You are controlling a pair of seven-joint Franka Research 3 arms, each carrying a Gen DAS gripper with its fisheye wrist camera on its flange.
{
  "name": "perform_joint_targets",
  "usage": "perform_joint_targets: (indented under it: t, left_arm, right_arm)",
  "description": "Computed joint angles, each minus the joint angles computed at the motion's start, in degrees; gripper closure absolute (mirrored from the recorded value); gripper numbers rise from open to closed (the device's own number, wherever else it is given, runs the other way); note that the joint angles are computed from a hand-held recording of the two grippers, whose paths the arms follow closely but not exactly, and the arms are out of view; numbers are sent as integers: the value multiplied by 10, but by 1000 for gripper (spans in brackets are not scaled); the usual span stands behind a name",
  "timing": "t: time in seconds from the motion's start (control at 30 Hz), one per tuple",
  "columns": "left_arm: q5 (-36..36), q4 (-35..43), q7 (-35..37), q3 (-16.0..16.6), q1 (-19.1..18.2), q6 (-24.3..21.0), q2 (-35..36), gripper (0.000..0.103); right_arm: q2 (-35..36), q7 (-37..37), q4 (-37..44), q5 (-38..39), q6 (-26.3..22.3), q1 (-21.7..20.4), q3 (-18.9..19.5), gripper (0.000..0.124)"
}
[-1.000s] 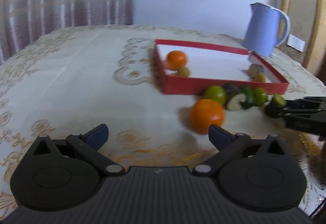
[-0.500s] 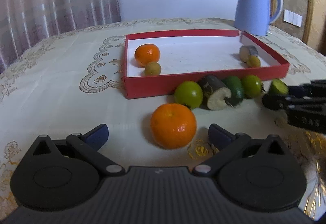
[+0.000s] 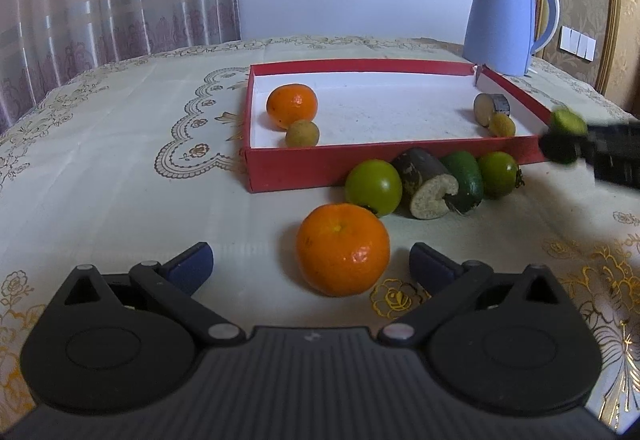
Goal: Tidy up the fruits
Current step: 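Carry the cucumber piece into the tray and open the right gripper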
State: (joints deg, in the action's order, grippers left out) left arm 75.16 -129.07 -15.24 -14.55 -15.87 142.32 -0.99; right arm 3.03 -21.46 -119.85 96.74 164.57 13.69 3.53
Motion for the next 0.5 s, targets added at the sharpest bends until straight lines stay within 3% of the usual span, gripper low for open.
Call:
perform_joint_targets:
  t: [0.23, 0.4, 0.5]
  left_arm:
    - [0, 0, -1, 0, 0, 0, 0, 0]
    - [0, 0, -2, 0, 0, 0, 0, 0]
    - [0, 0, -2, 0, 0, 0, 0, 0]
  right_arm:
    - [77, 21, 107, -40, 40, 18, 19, 93]
    - [157, 192, 177, -217, 76, 33, 30, 93]
    - [189, 326, 200, -335, 75, 57, 4, 93]
